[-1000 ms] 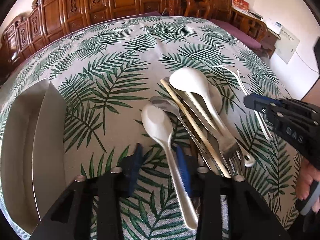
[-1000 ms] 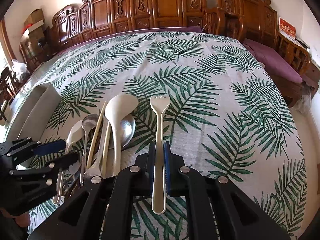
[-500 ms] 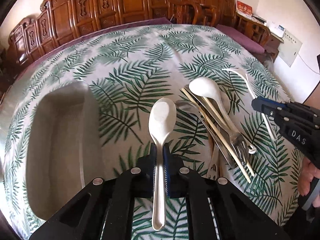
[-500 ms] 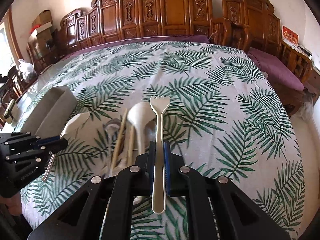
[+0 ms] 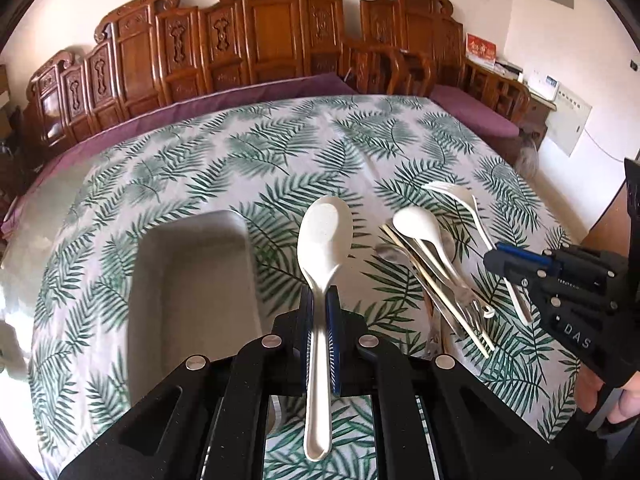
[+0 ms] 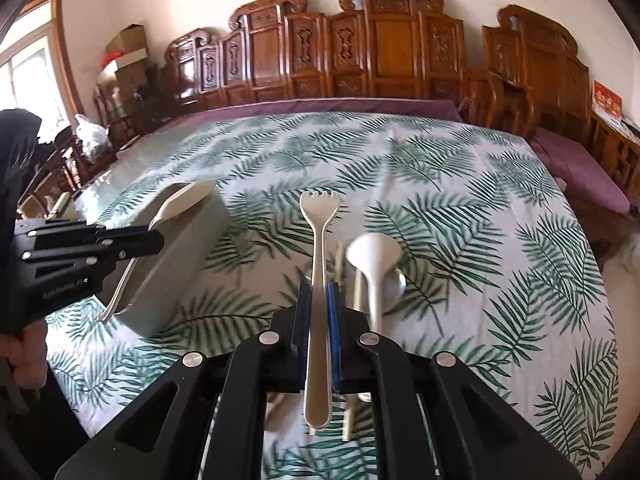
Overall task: Organize utensils
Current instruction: 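Lift the white spoon and fork and carry both toward the grey tray, then lower the white spoon into the tray with the left tool while the right lowers the fork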
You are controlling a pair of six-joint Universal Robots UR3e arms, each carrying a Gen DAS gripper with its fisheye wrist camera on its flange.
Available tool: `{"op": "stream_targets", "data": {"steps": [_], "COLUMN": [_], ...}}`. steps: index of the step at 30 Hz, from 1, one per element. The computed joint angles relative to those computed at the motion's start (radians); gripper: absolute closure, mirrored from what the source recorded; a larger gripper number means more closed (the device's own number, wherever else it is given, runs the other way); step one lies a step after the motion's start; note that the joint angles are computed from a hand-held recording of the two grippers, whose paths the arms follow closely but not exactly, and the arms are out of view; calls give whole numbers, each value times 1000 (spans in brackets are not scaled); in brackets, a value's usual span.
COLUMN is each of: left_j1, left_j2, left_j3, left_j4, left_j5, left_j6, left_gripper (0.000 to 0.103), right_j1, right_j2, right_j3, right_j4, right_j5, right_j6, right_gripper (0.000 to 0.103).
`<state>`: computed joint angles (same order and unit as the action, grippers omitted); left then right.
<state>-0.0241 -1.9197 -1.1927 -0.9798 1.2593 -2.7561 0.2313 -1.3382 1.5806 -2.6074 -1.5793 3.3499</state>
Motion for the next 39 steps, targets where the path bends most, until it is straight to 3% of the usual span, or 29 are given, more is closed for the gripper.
{"op": "stream_targets", "data": {"steps": [12,24,32,35,39], "left_j1": [115,162,181,185,200], "left_j2": [2,-102,-158,-145,-130], "left_j3": [-1,9,78,61,56], "left_j4": [6,45,-3,23,34], "left_j5": [-27,27,36,49,35], "left_j6": [31,8,2,6,14], "left_gripper": [97,97,96,95,85], "right_j1": [86,167,195,202,217], "right_j2": [39,149,249,301,374], "right_j3": [-98,-238,-410,-496,-610], "right_j4": [26,61,134,167,209], "right_j5": [-14,-36,-35,-25,-22], "right_j6": [27,41,57,68,76], "right_gripper": [93,93,93,93,93]}}
